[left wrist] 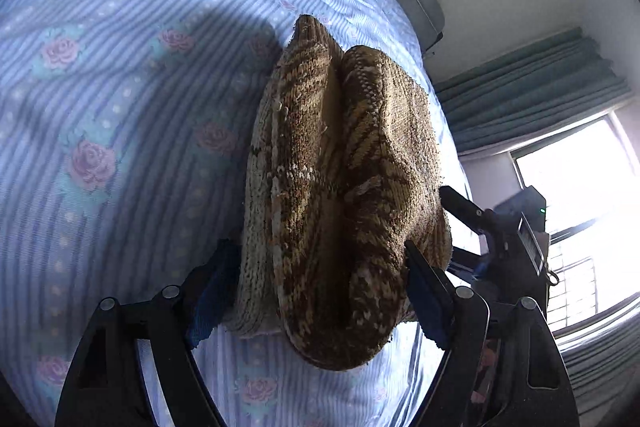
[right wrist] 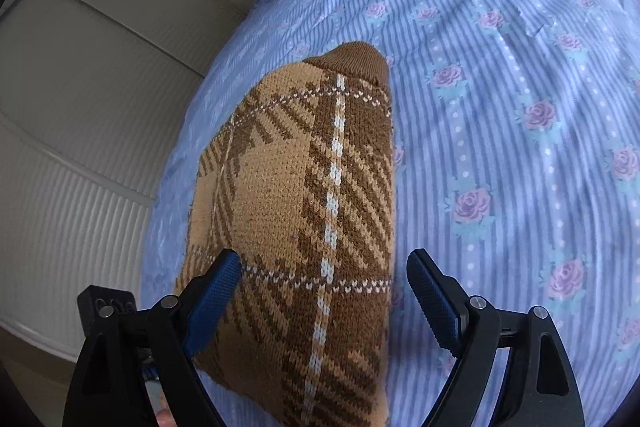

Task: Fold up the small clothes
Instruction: 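Grip the folded sweater with both tools and lift it off the bed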

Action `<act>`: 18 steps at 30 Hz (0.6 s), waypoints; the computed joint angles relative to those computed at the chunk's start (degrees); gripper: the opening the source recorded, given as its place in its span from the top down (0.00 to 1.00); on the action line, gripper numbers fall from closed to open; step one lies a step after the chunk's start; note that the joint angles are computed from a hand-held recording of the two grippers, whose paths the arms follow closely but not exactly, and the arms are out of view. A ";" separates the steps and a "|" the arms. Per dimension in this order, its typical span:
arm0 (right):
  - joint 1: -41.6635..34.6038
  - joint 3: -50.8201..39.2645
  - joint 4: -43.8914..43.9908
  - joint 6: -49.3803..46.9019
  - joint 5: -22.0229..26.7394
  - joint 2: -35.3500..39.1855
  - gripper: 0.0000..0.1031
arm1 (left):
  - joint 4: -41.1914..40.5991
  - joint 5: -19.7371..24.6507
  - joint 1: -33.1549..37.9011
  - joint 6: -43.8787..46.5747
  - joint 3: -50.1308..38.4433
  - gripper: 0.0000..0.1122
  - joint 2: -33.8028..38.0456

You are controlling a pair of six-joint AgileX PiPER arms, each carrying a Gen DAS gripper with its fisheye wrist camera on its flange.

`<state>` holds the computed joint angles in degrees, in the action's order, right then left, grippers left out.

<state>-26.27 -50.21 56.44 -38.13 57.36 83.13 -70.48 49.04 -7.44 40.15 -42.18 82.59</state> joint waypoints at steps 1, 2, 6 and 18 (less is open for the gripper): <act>0.07 -0.70 0.57 -0.09 0.97 1.47 0.17 | -0.41 0.22 0.19 0.42 0.07 0.30 0.36; 0.16 -1.51 1.08 -0.13 2.29 3.16 0.17 | -0.96 1.44 0.70 1.05 0.21 0.31 0.76; 1.34 -4.06 1.79 1.65 4.28 7.24 0.21 | -2.48 2.45 1.48 2.65 0.70 0.39 1.67; 1.28 -4.15 3.51 1.86 6.47 3.10 0.52 | 0.87 3.79 1.01 -2.00 0.93 0.63 -4.13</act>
<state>-24.99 -54.36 59.95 -36.27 63.83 86.23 -69.60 52.83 -6.43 38.15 -41.25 78.45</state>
